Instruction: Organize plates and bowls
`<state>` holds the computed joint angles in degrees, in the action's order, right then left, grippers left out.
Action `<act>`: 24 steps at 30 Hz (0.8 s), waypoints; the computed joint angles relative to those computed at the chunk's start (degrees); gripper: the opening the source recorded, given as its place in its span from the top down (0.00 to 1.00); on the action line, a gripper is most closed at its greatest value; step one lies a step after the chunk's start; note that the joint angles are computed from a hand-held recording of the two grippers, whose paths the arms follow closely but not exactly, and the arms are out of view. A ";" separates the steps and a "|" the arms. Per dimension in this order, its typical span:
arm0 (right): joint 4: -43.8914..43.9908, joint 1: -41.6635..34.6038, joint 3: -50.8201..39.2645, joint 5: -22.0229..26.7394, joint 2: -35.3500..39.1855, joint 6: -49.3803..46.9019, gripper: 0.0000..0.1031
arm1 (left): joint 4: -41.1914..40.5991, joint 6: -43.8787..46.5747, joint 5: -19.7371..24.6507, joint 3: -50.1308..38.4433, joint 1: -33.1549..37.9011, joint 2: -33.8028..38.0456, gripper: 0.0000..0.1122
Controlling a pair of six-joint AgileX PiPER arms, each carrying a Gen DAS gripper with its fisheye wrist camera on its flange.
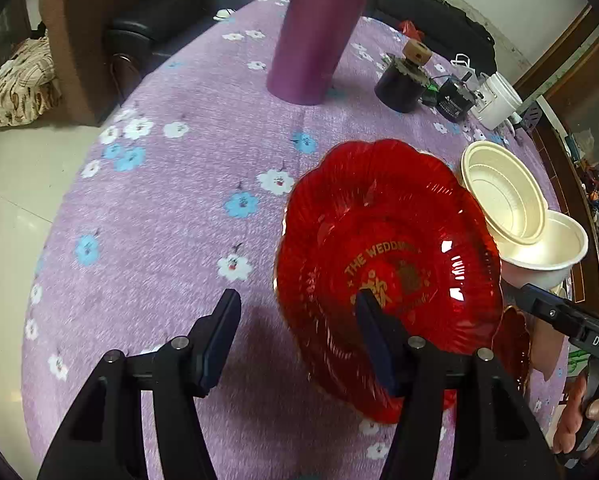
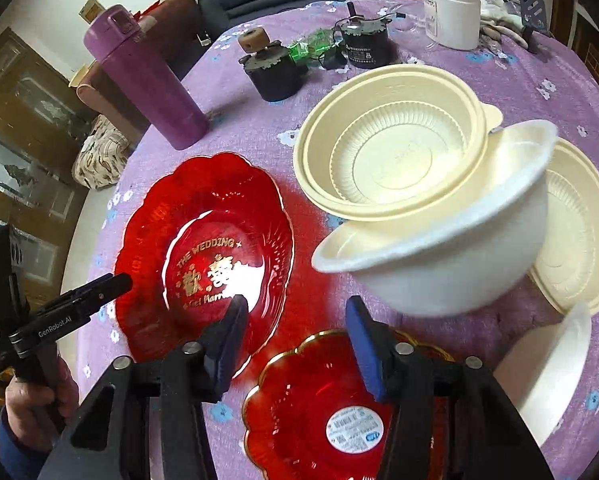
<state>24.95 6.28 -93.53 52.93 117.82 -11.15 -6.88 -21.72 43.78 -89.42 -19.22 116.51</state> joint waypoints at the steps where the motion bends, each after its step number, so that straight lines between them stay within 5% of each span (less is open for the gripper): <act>1: -0.04 0.12 -0.88 0.57 0.75 0.14 0.56 | 0.34 -0.09 0.44 -1.04 -0.01 0.89 0.52; 5: -0.33 0.40 -3.05 1.52 2.83 1.29 0.62 | -2.39 1.99 1.05 -3.06 0.92 3.15 0.65; 13: -0.34 1.61 -4.72 1.67 5.67 2.20 0.90 | -1.38 3.18 1.38 -5.83 0.79 6.10 0.88; 24: -1.57 3.48 -1.29 -1.20 2.57 2.26 0.92 | 2.62 0.23 -0.96 -0.41 -0.82 2.22 0.89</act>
<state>23.38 9.76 -94.82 51.73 120.39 -8.88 -4.26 -21.50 42.82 -89.84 -20.04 118.73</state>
